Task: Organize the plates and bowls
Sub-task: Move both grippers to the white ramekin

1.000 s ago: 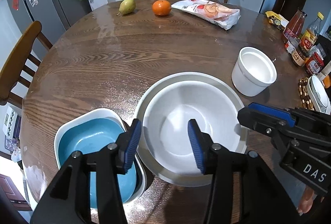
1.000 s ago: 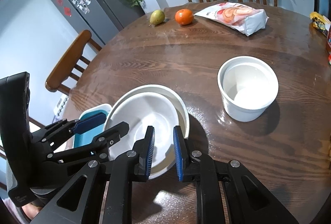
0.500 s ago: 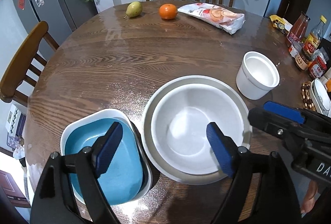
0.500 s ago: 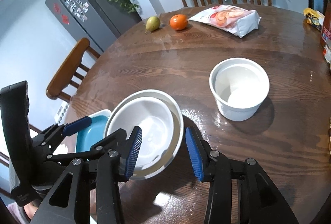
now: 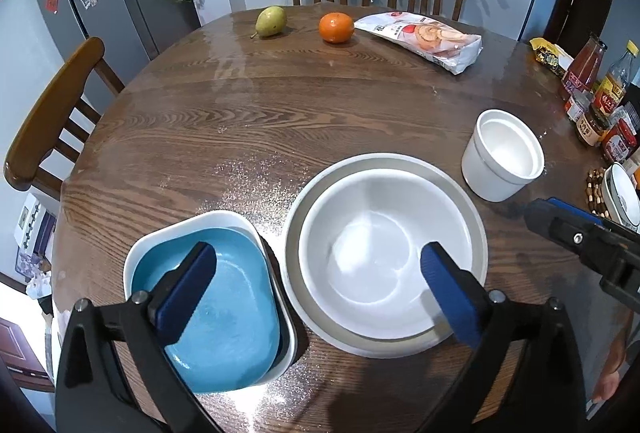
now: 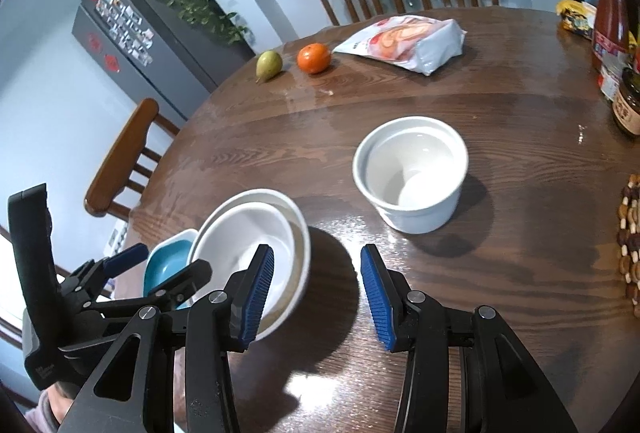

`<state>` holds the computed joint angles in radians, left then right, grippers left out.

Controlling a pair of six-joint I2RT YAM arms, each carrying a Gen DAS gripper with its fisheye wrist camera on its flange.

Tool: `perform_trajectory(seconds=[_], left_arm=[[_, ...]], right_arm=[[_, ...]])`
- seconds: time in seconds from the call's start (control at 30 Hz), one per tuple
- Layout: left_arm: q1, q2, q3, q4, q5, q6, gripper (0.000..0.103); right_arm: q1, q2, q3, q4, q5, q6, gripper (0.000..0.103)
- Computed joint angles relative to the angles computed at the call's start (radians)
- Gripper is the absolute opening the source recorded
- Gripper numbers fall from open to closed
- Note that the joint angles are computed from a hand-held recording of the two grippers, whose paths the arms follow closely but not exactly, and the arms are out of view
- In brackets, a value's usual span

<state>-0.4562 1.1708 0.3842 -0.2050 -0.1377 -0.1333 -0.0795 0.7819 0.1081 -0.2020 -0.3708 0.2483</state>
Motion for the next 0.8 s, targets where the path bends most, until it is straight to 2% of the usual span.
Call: perform_trajectory(seconds=[0.43,0.8], left_arm=[[-0.121,-0.025,0.014,-0.031,-0.09,-0.068,0.102],[-0.234,0.056,0.09,-0.037,-0.158,-0.125,0.102]], right_arm=[[-0.336,-0.042,0.001,-0.119,-0.168,-0.195,0.046],[-0.518,0.031,0.034,-0.152,-0.233,-0.336,0.046]])
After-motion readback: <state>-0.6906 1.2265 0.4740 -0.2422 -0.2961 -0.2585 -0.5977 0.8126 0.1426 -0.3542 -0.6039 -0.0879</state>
